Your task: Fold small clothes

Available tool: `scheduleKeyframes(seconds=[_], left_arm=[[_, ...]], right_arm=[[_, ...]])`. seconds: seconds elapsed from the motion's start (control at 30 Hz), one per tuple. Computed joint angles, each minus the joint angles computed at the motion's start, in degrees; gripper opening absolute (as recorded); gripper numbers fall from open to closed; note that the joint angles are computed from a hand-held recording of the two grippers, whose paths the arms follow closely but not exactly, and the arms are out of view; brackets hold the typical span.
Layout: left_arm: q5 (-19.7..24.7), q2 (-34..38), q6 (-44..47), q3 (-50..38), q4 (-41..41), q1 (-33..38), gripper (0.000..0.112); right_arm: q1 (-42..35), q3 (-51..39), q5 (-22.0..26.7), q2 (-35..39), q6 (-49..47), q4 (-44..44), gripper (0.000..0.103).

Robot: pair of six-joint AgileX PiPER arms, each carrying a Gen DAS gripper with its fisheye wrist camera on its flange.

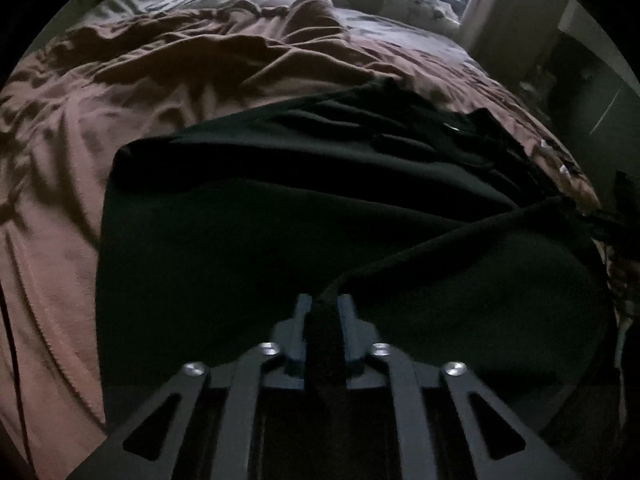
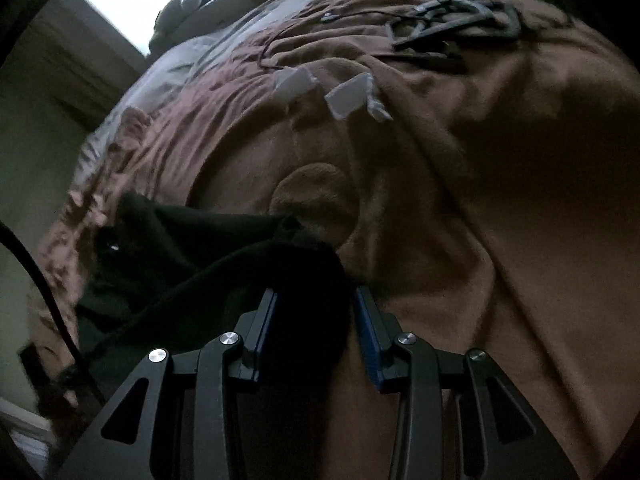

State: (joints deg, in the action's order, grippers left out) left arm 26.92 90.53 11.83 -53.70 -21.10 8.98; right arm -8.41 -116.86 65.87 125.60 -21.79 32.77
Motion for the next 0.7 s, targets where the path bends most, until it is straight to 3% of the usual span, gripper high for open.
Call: scheduleKeyframes(seconds=[0.07,0.13,0.2,0.3,0.53,0.7], left_arm=[[0.25,-2.25,-4.35,1.23,1.28,-0.07,0.01],[0.66,-4.67,-8.04,2.21,3.38,-0.65,0.009],[-0.07,-6.48,-11.81,2.78,8.02,-2.01,0.009],[0.91,-6.52,-11.79,2.13,8.11,-1.51,0.009],[1.72,-1.91,-7.34,0.03,4.78,0.08,0.017],[1.74,-5.45,-13.64,1.98,9.53,0.39,0.039]], right_arm=[[1.57,1.51,-4.05,-1.47,0.78,-3.29,0.003],[3.24,4.31,-8.71,-4.32,1.69,-7.35,0.0],[4.73,9.6,-14.75,-8.61,-1.34,-8.49,0.0],[6.93,14.58,-20.64,-12.6,-2.17,-11.36,0.0],[7.05,11.4,-16.29,-10.48,2.31,-12.17,0.003],[4.89,20.02,-19.42,-16.57,-3.34,-8.19,0.004]])
